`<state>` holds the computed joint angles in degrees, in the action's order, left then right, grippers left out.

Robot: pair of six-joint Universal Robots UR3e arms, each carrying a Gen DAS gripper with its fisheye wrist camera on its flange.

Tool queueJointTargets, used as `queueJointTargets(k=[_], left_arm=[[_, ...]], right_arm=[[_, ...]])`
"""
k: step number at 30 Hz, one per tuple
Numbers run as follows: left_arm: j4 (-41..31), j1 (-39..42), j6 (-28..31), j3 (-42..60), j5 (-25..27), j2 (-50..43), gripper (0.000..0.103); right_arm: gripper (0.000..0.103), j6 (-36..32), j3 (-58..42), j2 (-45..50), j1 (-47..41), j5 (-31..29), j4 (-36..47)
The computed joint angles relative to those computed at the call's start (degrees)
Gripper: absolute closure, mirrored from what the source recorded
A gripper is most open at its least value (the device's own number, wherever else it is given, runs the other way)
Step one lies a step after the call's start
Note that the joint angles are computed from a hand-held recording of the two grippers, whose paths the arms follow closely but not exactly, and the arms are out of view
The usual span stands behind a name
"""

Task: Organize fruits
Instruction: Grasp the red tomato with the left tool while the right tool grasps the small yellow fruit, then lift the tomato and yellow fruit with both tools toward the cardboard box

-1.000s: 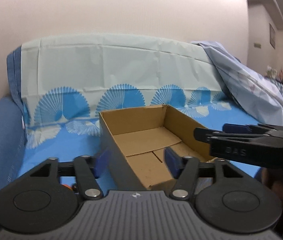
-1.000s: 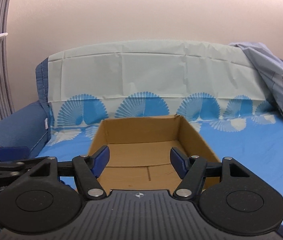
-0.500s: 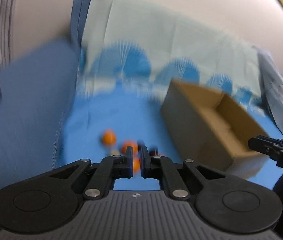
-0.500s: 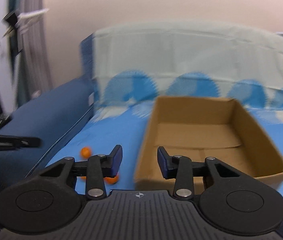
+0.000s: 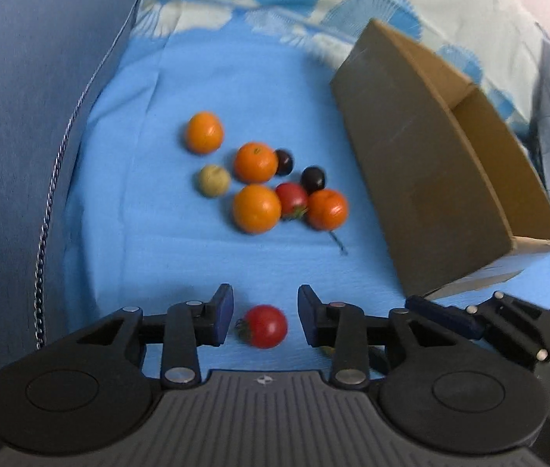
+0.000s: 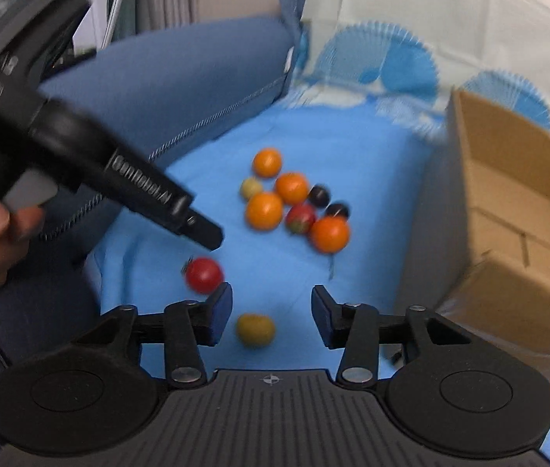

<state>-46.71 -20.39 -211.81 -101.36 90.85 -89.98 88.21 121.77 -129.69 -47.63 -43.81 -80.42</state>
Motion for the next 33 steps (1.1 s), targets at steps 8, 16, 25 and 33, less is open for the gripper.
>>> queueJointTargets(k=[8, 16, 25, 33], left_arm=[[-9.64, -1.17, 1.75, 9.02, -0.4, -6.53, 0.062], [-16.41, -1.62, 3.91, 16.68, -0.65, -12.29, 0.062], [-16.31, -2.72, 3.04, 17.8, 0.78, -13.41, 0.068], [-14.35, -2.2, -2.59, 13.6, 3.64, -9.99, 0.068]], right_arm=[[0.053, 9.07, 5.94, 3.16, 8.98, -6.18, -17.34], [0.074, 11.66, 7.28, 6.95, 12.17, -8.72, -23.55], [0.074, 11.95, 7.54, 5.69, 9.29, -6.98, -24.29], [0.074, 18.49, 9.19, 9.0, 11.23, -10.19, -34.13]])
